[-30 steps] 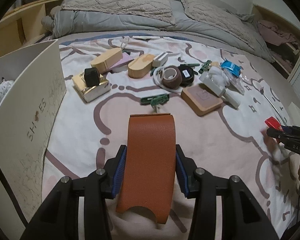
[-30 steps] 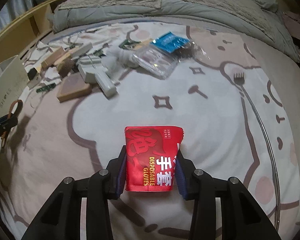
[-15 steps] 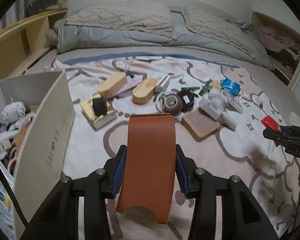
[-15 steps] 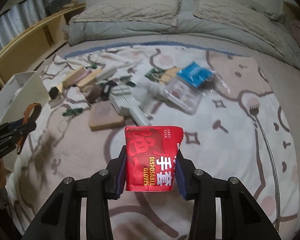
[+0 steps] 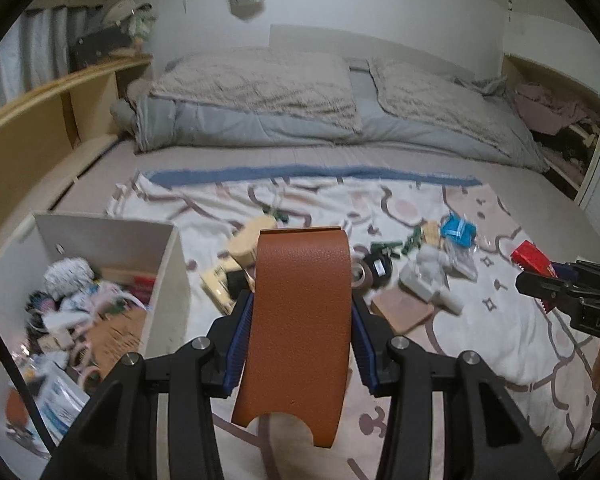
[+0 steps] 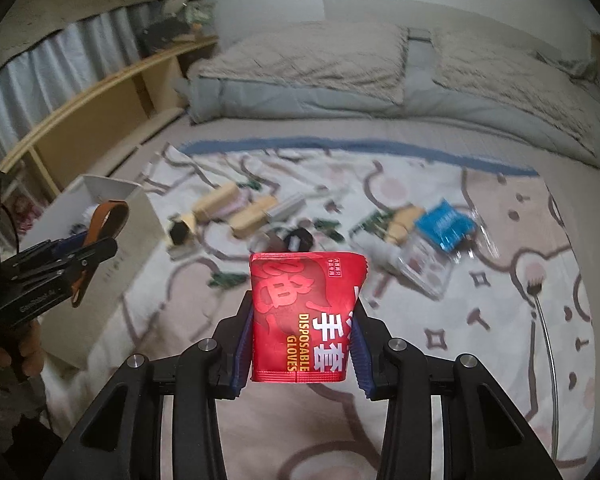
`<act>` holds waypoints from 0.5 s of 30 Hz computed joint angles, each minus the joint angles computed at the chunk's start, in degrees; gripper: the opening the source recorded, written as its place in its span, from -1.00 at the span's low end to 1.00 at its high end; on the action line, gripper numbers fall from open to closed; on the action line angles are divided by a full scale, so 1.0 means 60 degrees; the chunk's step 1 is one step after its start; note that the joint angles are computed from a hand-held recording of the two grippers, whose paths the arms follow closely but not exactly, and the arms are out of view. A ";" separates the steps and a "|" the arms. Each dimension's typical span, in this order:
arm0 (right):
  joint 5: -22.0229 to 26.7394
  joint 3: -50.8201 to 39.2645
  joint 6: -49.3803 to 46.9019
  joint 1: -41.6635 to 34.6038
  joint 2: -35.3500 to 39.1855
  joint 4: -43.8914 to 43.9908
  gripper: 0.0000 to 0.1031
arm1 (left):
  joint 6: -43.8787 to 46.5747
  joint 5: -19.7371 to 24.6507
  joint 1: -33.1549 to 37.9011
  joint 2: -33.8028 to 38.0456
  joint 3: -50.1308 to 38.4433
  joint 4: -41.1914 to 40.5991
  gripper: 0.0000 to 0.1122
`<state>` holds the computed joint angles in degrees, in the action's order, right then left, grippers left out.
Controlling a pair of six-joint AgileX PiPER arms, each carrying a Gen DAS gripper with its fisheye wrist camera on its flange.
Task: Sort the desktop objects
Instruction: 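Lift the red packet with the right tool while the left tool lifts the leather strip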
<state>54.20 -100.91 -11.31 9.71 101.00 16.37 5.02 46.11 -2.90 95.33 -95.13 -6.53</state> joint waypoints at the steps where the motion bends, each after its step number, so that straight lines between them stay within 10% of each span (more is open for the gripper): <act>1: 0.0006 -0.0111 0.0013 0.0068 -0.0003 0.0013 -0.18 | 0.0023 0.0030 0.0066 -0.0043 -0.0121 0.0018 -0.19; 15: 0.0196 -0.1801 0.0268 0.1118 0.0529 0.0005 -0.18 | 0.0939 0.0839 0.1603 -0.0186 -0.1434 -0.1258 -0.19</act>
